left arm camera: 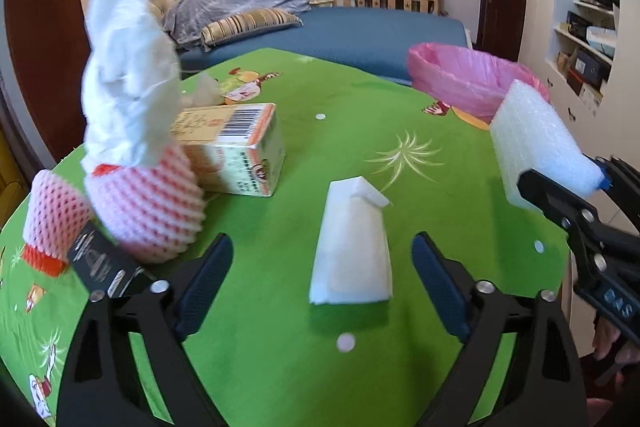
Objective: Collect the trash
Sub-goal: 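Grasp the white L-shaped foam with the right tool while the left tool grasps folded white paper, then carry foam and paper over the pink bin and open both tools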
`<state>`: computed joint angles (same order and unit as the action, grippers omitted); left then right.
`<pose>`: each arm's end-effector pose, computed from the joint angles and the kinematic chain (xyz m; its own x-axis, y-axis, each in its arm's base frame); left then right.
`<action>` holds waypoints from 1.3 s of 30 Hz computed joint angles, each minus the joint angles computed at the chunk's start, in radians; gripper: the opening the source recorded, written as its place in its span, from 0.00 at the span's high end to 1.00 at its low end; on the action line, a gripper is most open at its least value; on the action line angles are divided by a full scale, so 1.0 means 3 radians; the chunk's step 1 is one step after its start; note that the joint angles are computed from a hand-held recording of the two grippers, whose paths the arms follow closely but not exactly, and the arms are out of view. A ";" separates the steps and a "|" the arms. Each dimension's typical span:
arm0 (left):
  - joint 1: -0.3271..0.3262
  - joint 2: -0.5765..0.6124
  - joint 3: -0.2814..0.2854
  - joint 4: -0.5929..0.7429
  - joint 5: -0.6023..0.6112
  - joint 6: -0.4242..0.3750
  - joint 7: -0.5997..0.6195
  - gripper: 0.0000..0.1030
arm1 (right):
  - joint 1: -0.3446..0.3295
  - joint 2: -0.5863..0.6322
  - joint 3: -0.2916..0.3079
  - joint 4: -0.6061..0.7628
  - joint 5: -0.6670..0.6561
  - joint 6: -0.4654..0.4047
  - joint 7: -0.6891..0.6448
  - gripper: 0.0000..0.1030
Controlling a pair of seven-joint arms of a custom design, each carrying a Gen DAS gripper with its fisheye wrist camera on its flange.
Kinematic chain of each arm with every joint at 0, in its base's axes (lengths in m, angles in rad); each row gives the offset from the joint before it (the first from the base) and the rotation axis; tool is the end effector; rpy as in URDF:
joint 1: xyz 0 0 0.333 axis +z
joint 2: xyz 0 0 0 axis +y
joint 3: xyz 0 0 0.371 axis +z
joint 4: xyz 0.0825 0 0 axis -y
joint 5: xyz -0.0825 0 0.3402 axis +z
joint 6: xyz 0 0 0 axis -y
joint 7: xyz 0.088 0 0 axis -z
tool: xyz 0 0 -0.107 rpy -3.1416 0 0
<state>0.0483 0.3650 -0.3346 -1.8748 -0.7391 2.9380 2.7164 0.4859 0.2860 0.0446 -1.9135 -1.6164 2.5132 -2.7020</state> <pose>0.6436 -0.1129 0.4713 -0.6065 -0.7906 -0.0846 -0.5132 0.4705 -0.7178 0.5311 0.3181 0.4509 -0.1918 -0.9813 -0.0136 -0.4504 0.1004 -0.8872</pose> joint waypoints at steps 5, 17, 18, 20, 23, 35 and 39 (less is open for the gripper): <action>-0.0359 0.0124 0.0419 0.0141 0.0692 -0.0164 -0.0680 0.28 | -0.0027 -0.0018 -0.0004 -0.0039 -0.0052 0.0055 0.0078 0.53; 0.0150 0.0094 -0.0154 0.0060 0.0224 -0.0025 -0.0208 0.61 | -0.0017 0.0010 0.0008 -0.0016 -0.0055 0.0080 0.0040 0.53; 0.0195 0.0082 -0.0206 0.0045 0.0120 0.0001 -0.0116 0.61 | -0.0015 0.0010 0.0007 -0.0016 -0.0054 0.0078 0.0038 0.53; 0.0295 0.0052 -0.0323 0.0018 -0.0133 0.0057 0.0107 0.61 | -0.0013 0.0011 0.0007 -0.0014 -0.0049 0.0081 0.0036 0.53; 0.0395 0.0013 -0.0451 -0.0009 -0.0533 0.0139 0.0461 0.61 | -0.0014 0.0011 0.0004 -0.0012 -0.0047 0.0084 0.0031 0.53; 0.0239 -0.0082 -0.0304 0.0048 -0.1350 0.0092 0.1131 0.61 | -0.0005 -0.0040 0.0009 -0.0042 -0.0125 0.0046 0.0049 0.53; 0.0146 -0.0110 -0.0244 0.0082 -0.1612 0.0089 0.1356 0.61 | -0.0029 -0.0114 0.0016 -0.0120 -0.0181 -0.0018 0.0127 0.53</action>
<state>0.0921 0.3319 -0.4077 -1.8503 -1.2226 2.9646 3.1234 0.4772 0.2518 0.0492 -1.9495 -1.6707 2.5078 -2.6638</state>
